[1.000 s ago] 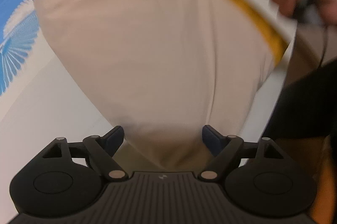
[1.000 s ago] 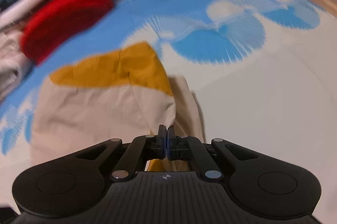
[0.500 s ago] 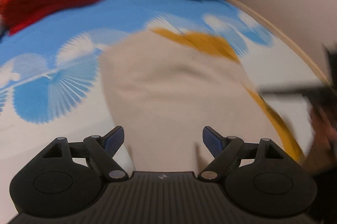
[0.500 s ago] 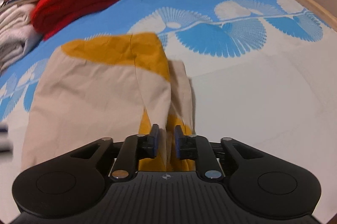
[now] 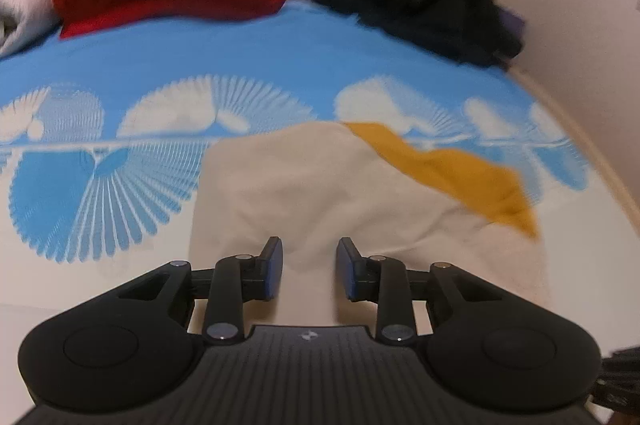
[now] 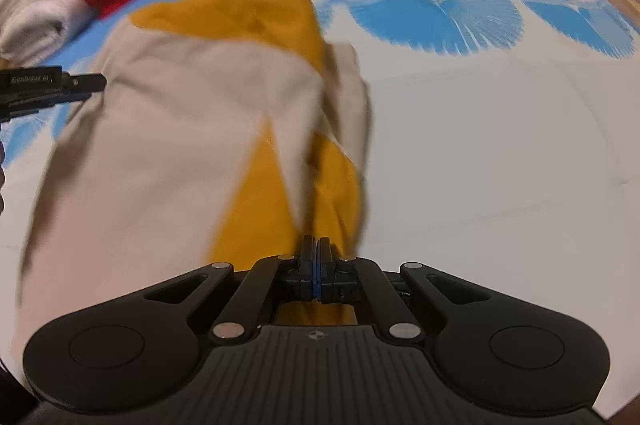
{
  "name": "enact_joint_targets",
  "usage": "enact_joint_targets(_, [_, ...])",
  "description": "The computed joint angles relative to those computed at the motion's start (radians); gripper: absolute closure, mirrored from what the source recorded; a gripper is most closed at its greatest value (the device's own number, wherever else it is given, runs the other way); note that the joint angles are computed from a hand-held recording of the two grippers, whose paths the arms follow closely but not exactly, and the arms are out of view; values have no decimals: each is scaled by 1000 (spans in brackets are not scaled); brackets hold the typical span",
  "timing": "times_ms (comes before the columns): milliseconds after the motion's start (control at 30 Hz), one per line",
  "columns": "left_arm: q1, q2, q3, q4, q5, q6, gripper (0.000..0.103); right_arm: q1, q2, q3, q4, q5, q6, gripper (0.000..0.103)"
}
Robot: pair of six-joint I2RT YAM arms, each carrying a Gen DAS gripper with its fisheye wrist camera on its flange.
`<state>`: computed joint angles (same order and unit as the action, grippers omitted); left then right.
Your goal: Fold large clothes
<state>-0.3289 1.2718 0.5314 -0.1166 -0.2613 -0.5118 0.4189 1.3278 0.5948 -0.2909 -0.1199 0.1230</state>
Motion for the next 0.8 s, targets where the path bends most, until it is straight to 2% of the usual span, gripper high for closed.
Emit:
enact_joint_targets(100, [3, 124, 8, 49, -4, -3, 69, -31, 67, 7, 0, 39, 1, 103])
enact_joint_targets(167, [-4, 116, 18, 26, -13, 2, 68, -81, 57, -4, 30, -3, 11, 103])
enact_joint_targets(200, [4, 93, 25, 4, 6, 0, 61, -103, 40, -11, 46, -29, 22, 102])
enact_joint_targets(233, [19, 53, 26, -19, 37, -5, 49, -134, 14, -16, 63, -75, 35, 100])
enact_joint_targets(267, [32, 5, 16, -33, 61, -11, 31, -159, -9, -23, 79, -120, 53, 99])
enact_joint_targets(300, [49, -42, 7, -41, 77, -15, 23, -183, -23, -24, 88, -173, 73, 88])
enact_joint_targets(333, [61, -90, -1, -57, 80, -19, 20, -204, -32, -24, 95, -232, 98, 67])
enact_joint_targets(367, [74, -126, -5, -73, 84, -16, 20, -219, -39, -30, 111, -284, 120, 59])
enact_joint_targets(433, [100, -175, -8, -116, 89, -25, 20, -211, -30, -39, 144, -331, 144, 57])
enact_joint_targets(533, [160, -201, -9, -186, 134, -90, 19, -116, 45, -1, 107, -243, 146, 57])
enact_joint_targets(600, [201, -173, -6, -236, 180, -127, 16, -68, 97, 21, 111, -181, 149, 53])
enact_joint_targets(667, [270, -106, -27, -230, 290, -138, 13, -64, 135, 26, 132, -174, 169, 49])
enact_joint_targets(733, [363, -28, -93, -120, 470, -167, 9, -81, 179, 45, 137, -194, 201, 42])
enact_joint_targets(800, [430, 40, -151, 17, 610, -192, 6, -90, 209, 58, 145, -201, 226, 40])
